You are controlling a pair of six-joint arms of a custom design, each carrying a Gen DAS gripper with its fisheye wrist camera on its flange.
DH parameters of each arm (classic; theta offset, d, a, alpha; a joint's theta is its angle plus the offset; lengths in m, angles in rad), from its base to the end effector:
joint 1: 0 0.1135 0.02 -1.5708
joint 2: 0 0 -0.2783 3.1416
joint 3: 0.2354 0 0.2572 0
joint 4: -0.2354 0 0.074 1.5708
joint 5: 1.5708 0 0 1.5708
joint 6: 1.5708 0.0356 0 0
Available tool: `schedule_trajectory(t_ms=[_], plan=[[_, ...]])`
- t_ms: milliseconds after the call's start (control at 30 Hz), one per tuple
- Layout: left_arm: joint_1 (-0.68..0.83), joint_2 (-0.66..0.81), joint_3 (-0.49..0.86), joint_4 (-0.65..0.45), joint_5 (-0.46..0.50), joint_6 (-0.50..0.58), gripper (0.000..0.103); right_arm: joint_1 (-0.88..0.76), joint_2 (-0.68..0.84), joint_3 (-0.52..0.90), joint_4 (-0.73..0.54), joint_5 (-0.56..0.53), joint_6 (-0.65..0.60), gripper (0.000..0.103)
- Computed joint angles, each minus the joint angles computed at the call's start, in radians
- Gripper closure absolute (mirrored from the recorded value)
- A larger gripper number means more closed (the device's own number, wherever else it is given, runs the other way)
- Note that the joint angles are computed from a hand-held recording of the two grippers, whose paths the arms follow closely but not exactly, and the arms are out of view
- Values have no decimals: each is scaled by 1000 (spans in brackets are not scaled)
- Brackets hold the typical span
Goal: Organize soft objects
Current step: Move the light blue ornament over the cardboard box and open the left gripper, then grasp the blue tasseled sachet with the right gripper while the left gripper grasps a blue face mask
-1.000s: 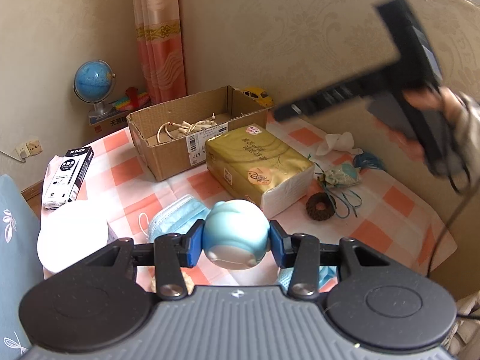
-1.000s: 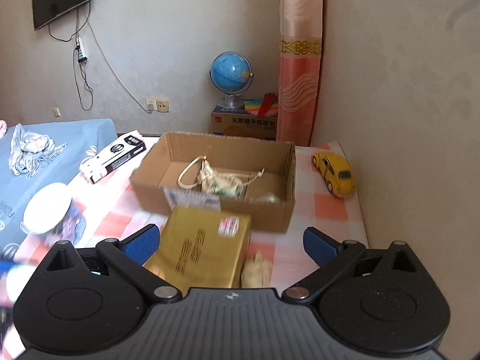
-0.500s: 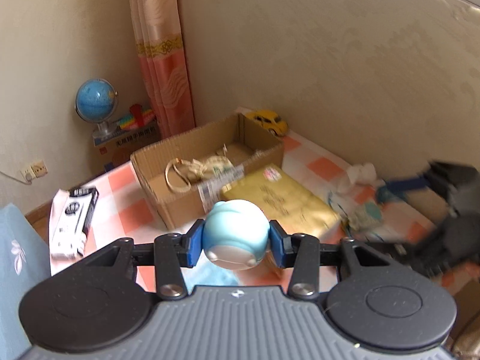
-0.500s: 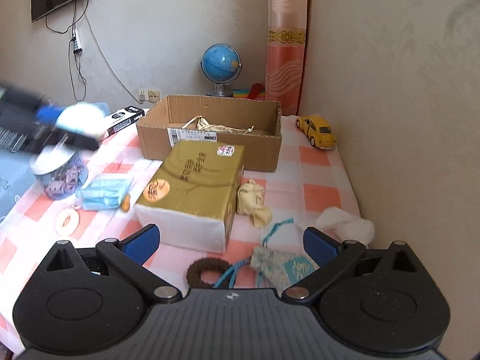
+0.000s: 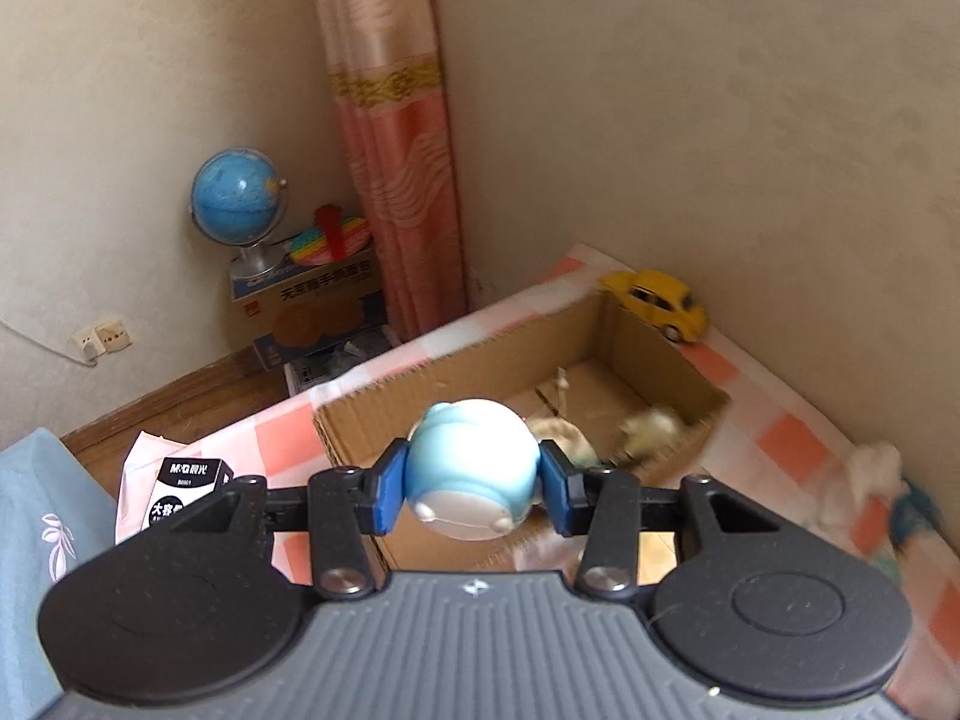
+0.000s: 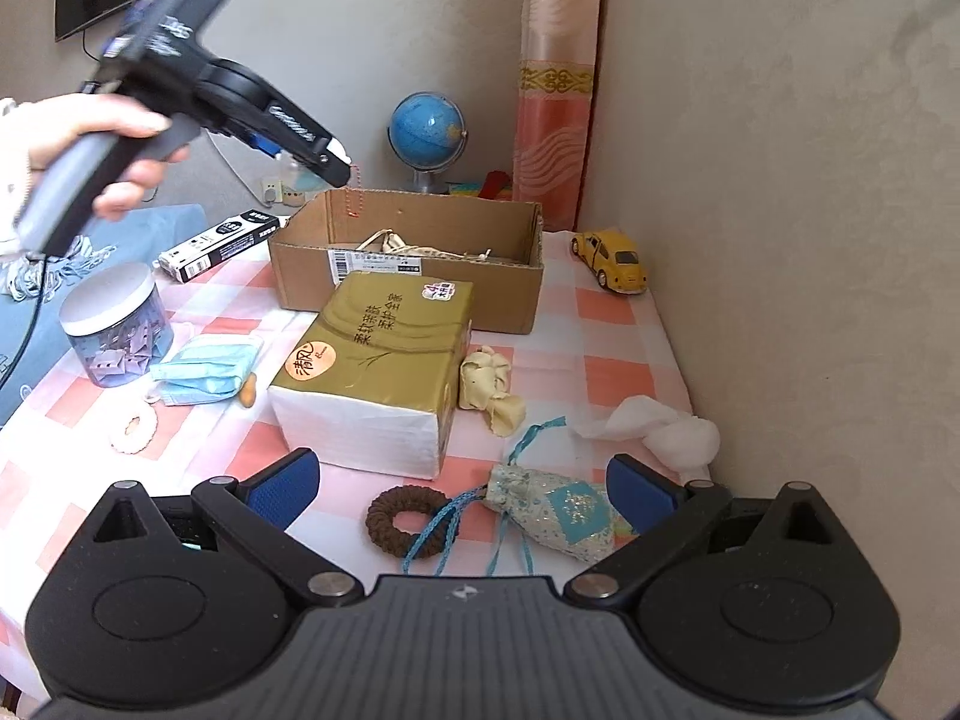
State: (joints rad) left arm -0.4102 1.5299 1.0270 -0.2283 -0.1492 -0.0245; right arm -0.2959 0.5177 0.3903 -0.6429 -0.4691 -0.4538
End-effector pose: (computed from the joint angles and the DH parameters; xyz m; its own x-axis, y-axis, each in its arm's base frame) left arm 0.3120 -0.1299 0.2507 -0.6194 0.2429 -0.7466 0.2778 0.9572 0.0810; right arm 0.1097 -0.0166 0.2053 -0.5766 -0.2330 -0.7831 -0.3372 0.9409 -0.0317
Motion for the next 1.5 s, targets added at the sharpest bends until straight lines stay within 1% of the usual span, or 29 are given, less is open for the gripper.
schedule_trajectory(t_ms=[33,67,100,133,167,233,300,400,500,600,767,933,1067,1167,1233,1400,1500], plan=[[9,17,3,20,-2,-7,53,-7,-2,1,-5,-2,-4,0],[12,36,12,27,-16,-14,40,-12,-7,0,-11,-3,-10,0],[10,52,16,38,-43,-17,25,-15,-10,0,-15,-2,-14,0],[6,63,13,55,-74,-25,20,-15,-12,-1,-17,1,-16,0],[3,62,2,70,-92,-32,19,-17,-16,-1,-21,2,-18,0],[13,46,-18,73,-68,-37,19,-26,-20,0,-30,-5,-22,0],[12,8,-58,85,-54,-39,16,-41,-22,3,-38,-17,-31,0],[-24,-70,-136,104,-79,-34,10,-47,-26,3,-43,-18,-35,0],[-69,-164,-227,130,-101,-31,6,-62,-35,1,-58,-32,-47,0],[-123,-245,-294,118,-120,-72,5,-87,-35,-7,-71,-45,-68,0],[-236,-365,-379,58,-170,-142,5,-169,-11,-19,-82,-86,-122,0],[-384,-486,-444,-26,-272,-236,5,-239,37,-31,-57,-115,-153,0],[-515,-567,-496,-81,-358,-339,5,-234,95,-44,-5,-96,-145,0],[-613,-595,-523,-120,-446,-412,5,-195,155,-50,68,-66,-101,0],[-654,-600,-531,-150,-483,-461,5,-146,203,-51,137,-23,-45,0],[-677,-621,-565,-173,-483,-544,5,35,363,-56,375,175,129,0],[-682,-626,-577,-183,-485,-566,5,102,464,-56,483,254,188,0]])
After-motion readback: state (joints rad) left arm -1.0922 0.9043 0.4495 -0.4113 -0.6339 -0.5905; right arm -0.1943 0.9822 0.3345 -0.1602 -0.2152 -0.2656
